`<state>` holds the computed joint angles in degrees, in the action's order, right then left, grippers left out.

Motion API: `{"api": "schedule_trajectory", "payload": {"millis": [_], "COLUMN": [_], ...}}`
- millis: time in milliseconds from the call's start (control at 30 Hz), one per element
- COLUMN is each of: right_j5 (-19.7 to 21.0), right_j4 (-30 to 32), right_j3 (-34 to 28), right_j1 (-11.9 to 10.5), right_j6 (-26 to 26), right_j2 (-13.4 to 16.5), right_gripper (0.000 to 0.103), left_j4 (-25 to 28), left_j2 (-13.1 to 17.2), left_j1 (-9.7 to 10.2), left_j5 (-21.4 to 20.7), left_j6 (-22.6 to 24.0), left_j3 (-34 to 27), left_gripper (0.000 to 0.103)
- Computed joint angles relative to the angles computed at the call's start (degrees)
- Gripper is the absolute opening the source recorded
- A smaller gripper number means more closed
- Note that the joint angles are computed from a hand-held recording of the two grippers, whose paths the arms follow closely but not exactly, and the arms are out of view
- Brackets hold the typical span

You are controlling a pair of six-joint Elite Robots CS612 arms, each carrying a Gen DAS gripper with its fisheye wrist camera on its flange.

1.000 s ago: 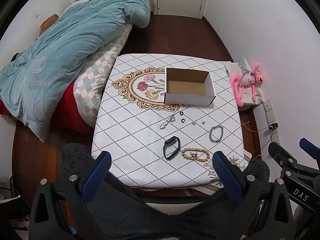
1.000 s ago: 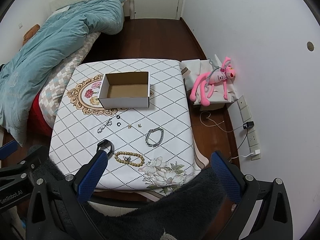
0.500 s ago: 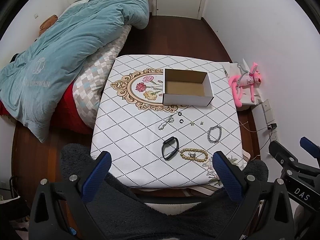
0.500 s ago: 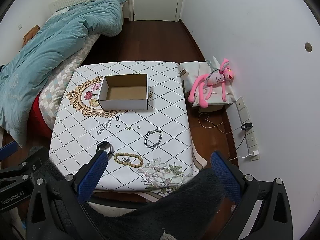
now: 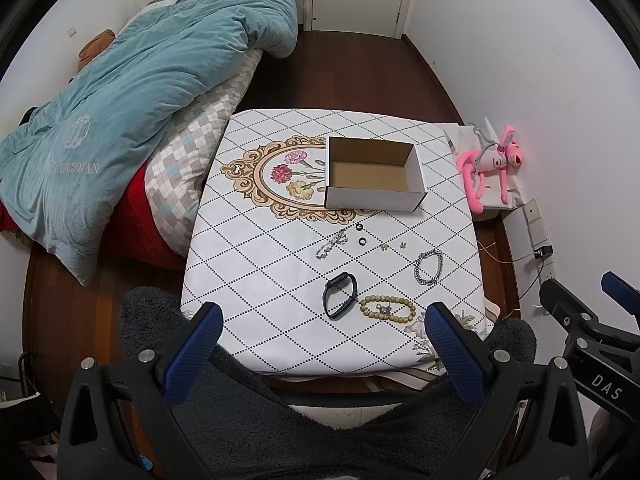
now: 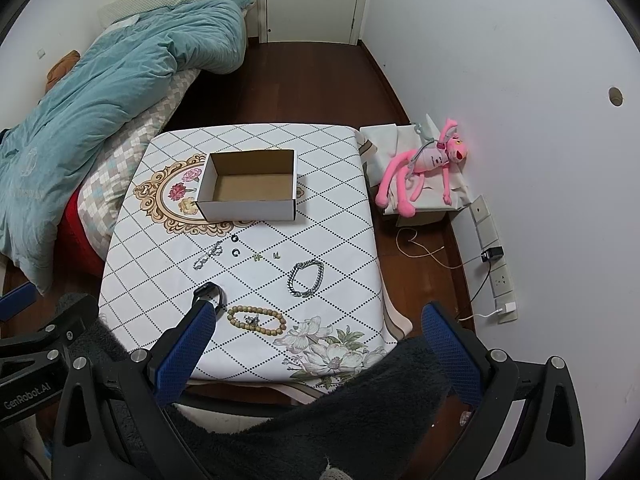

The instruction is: Organize jewelry

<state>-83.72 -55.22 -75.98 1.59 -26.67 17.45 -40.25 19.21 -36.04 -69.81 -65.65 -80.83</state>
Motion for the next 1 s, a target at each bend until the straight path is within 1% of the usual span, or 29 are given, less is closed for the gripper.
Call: {"api": "schedule_trajectory", "payload": {"millis": [367,667,767,833,1000], "right_j5": [0.07,0.07,0.04,-0.28,-3.34], "right_j4": [-0.22,-0.64,-1.10,-1.25,-1.79], "right_j3": [0.59,0.81,1.80,3.16,7.10], "right_j1": [-0.16,-0.15,-0.04,0.07,0.86], "right_j6": [-0.04,0.67,1.97,2.44,3.54], "right_j2": [-0.34,-0.15,0.20,0.35,1.33], "right_gripper": [0.103,0.103,0.103,0.103,0.103], "left_j4": [-0.23,-0.63,-1.19,-1.10,-0.54], "left_j2": [-0.22,0.34,1.08,1.60,3.71], "left_j1": [-0.06,0.17,0.82,1.29,2.79], "left_j5": [-0.18,-0.02,0.44,1.48,2.42], "left_j6": [0.00,-0.08,0.48,0.51,0.84], "left_j3": [0.47,0.04,0.32,0.83,1.91], "left_gripper": [0.103,0.103,0.103,0.103,0.103]}}
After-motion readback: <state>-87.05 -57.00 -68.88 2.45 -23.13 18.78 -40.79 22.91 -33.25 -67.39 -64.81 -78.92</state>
